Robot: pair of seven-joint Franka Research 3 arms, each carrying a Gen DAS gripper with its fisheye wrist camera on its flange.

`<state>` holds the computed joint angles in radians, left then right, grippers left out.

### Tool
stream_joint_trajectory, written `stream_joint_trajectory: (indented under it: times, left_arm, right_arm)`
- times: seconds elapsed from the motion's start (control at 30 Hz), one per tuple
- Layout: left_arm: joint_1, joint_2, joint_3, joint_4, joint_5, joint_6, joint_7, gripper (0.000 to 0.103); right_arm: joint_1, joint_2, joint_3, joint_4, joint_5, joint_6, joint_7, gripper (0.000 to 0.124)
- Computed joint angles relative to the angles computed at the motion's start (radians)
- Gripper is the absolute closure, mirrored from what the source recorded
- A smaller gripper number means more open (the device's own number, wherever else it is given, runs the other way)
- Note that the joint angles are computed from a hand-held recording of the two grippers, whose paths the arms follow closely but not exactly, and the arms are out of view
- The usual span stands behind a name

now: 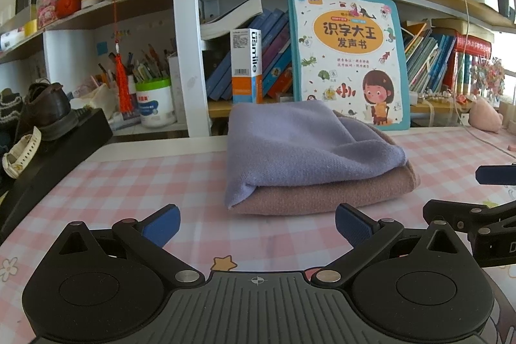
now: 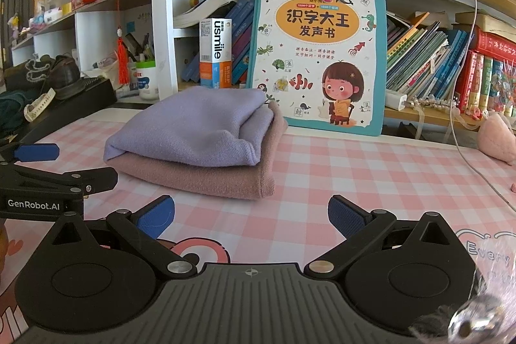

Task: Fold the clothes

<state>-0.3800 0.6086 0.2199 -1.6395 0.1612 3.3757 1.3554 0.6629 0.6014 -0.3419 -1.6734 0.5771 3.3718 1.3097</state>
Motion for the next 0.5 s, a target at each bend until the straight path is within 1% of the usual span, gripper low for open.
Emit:
stream_joint_trajectory:
  times: [0.13,0.23,0.5]
  left_arm:
    - [0.022,-0.004,-0.025,-0.004,0.004,0.009,-0.001,0.000]
    - [0.025,-0.004,-0.029,-0.006,0.003,0.013,0.002,0.000]
    - [0.014,-0.004,-0.021,-0.009,-0.016,0.018,0.018,0.000]
  right_arm:
    - [0.003,0.000,-0.003,0.001,0.002,-0.003,0.000,0.022]
    - [0.005,0.000,-0.007,0.000,0.001,-0.006,0.002,0.022]
    - [0.011,0.004,-0.019,0.004,-0.009,-0.015,0.019,0.022]
